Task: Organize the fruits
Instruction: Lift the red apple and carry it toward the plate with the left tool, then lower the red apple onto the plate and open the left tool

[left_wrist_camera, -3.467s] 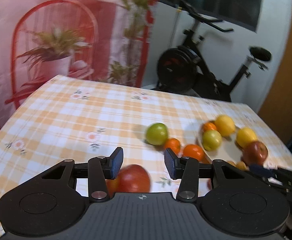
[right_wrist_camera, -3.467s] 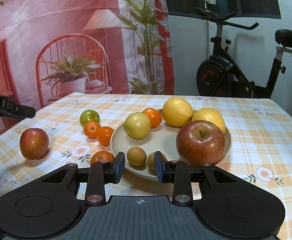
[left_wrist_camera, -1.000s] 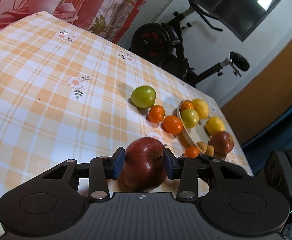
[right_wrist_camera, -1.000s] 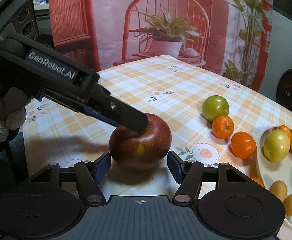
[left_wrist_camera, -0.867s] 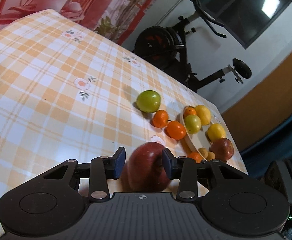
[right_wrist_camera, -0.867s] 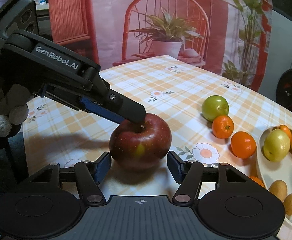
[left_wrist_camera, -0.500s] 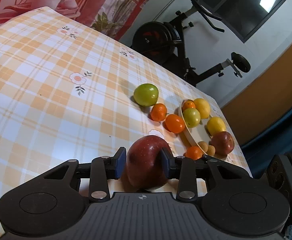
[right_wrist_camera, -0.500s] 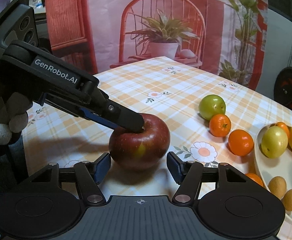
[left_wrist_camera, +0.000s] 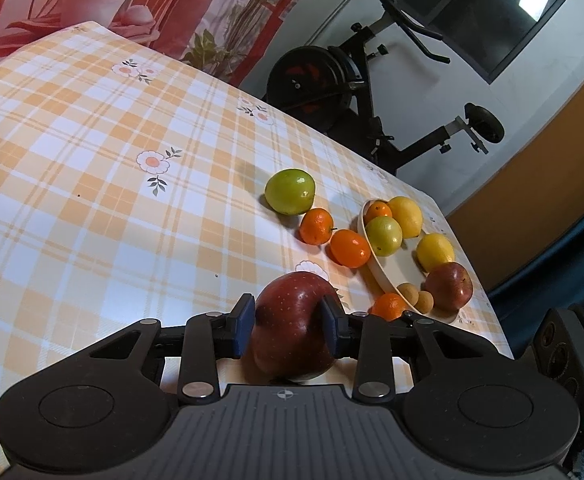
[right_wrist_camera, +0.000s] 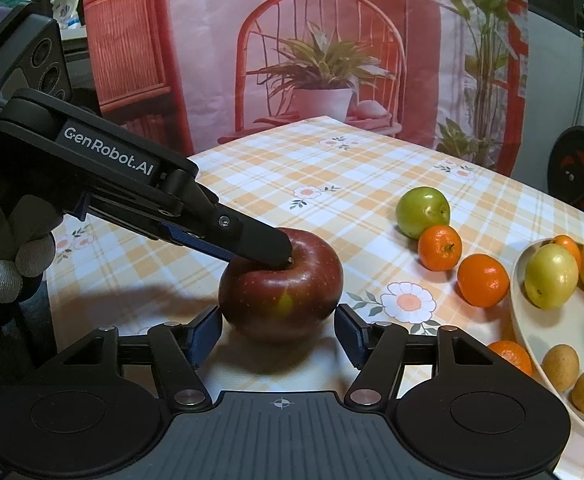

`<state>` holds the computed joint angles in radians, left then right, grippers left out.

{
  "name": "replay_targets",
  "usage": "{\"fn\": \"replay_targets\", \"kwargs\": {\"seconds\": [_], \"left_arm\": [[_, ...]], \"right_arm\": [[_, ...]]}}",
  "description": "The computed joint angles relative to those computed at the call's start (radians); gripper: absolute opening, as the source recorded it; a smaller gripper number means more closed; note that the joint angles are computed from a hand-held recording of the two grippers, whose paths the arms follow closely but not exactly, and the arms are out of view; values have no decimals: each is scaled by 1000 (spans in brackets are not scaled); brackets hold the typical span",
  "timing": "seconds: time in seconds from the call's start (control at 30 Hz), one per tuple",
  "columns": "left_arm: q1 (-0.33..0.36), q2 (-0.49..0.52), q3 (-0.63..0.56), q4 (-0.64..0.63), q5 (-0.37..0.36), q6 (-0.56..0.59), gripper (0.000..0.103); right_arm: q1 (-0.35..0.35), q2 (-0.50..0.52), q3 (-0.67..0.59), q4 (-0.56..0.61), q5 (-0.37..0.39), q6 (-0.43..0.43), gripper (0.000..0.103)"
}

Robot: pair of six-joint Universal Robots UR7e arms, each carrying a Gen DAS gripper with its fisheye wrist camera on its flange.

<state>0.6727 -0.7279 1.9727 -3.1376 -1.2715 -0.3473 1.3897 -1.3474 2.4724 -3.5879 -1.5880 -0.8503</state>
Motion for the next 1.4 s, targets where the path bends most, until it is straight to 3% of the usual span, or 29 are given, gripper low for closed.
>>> {"fn": "replay_targets", "kwargs": {"seconds": [0.37, 0.7, 0.87, 1.07, 1.4], "left_arm": [[-18, 19, -39, 4, -22, 18, 38], [-49, 108, -199, 84, -71, 77, 38], [-55, 192, -336, 158, -105, 109, 38], [-48, 309, -528, 268, -153, 129, 38], [-22, 426, -719, 429, -184, 125, 35]], "right_arm": [[-25, -36, 30, -57, 40, 31, 58], [-84, -157, 44, -70, 82, 67, 58], [-149, -251, 10, 28, 118, 105, 58], [-204, -325, -82, 191, 108, 114, 58], [-201, -285, -207, 340, -34, 90, 58]]}}
